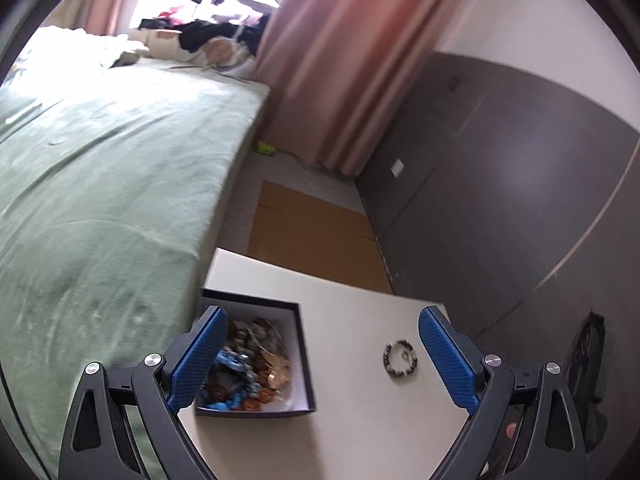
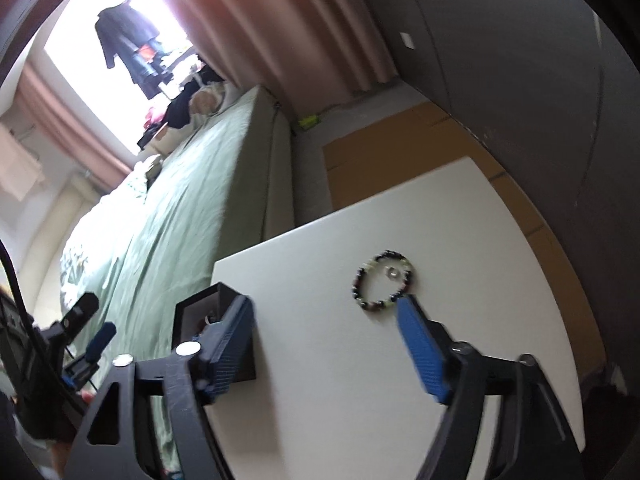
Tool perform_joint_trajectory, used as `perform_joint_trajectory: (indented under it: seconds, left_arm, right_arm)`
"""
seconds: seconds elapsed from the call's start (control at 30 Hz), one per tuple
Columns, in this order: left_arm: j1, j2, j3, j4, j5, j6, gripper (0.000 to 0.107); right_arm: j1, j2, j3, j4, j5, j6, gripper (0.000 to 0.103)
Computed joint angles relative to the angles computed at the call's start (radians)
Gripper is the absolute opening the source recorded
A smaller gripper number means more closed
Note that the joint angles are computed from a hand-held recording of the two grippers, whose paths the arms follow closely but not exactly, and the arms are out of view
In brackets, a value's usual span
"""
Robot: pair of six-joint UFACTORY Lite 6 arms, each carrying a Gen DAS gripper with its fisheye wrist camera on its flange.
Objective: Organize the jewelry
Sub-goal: 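Grasp the black-and-green bead bracelet with the left tool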
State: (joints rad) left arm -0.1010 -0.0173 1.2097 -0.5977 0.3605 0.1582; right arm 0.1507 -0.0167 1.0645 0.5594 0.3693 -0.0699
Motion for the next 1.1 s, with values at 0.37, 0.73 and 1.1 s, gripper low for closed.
perform_joint_trajectory:
  seconds: [0.37, 0.73, 1.1]
  left_arm:
    - [-0.177, 0.168, 0.153, 0.32, 0.027, -0.291, 0.094]
    - [-0.281, 0.487, 0.471, 0.406, 0.229, -0.416, 0.059]
    - [-0.351, 0.948, 1.117, 0.568, 0.537, -0.573, 0.038]
  right_arm:
    - [-0.183, 0.052, -0.002, 0.293, 0.091, -0.254, 0.089]
    - [-0.309, 0.127, 0.059, 0.303, 0.192, -0.341, 0.088]
    - [-0.414, 0.195, 0.1, 0.317, 0.268, -0.401, 0.085]
